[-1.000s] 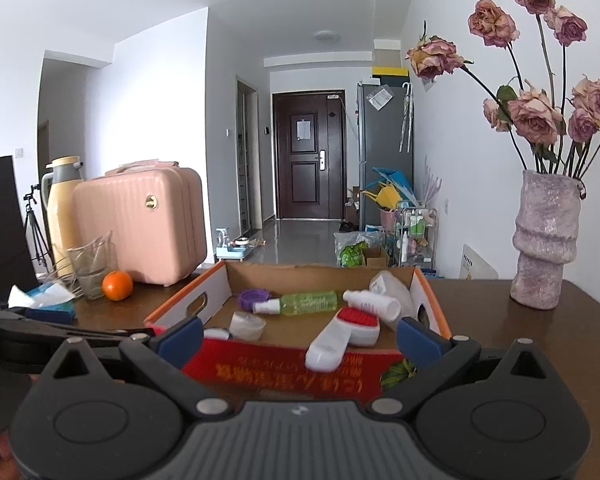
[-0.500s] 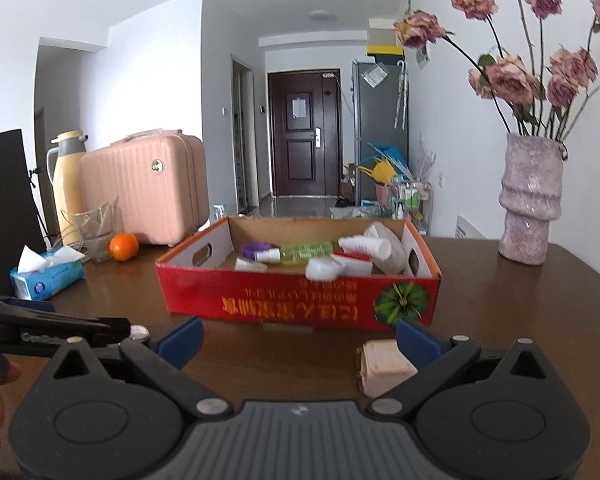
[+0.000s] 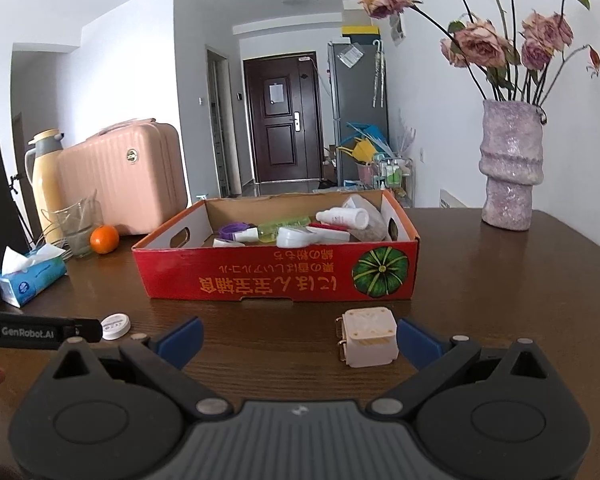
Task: Organize rigid objects
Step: 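Lower the left gripper to the white round tin and close on it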
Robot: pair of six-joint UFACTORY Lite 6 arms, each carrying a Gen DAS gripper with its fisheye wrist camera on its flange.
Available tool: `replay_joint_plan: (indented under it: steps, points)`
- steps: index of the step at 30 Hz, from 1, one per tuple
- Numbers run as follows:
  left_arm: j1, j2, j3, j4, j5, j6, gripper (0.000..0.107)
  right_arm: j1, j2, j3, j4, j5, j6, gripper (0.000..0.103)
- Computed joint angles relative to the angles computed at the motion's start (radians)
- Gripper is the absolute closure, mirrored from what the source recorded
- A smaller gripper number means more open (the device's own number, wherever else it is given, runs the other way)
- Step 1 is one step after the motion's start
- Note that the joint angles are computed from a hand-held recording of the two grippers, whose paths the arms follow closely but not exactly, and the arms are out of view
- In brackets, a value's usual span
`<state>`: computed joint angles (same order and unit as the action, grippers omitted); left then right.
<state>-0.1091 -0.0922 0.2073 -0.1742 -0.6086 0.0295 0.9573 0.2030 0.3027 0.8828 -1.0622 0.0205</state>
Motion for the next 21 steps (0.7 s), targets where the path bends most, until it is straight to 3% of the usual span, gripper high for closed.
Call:
replay_joint_plan:
  steps: [7, 10, 14, 21]
  points:
    - [0.054, 0.227, 0.163, 0.058, -0.012, -0.019, 0.005, -0.016, 0.024, 0.013, -0.007, 0.004, 0.014, 0.0]
    - [0.061, 0.3, 0.226, 0.072, -0.002, -0.025, 0.011, -0.03, 0.038, 0.022, -0.017, 0.012, 0.023, 0.0]
    - [0.063, 0.377, 0.301, 0.079, 0.032, -0.023, 0.028, -0.04, 0.059, 0.034, -0.026, 0.02, 0.029, 0.0]
    - [0.071, 0.422, 0.354, 0.108, 0.045, -0.043, 0.04, -0.044, 0.08, 0.05, -0.019, 0.028, 0.021, 0.0]
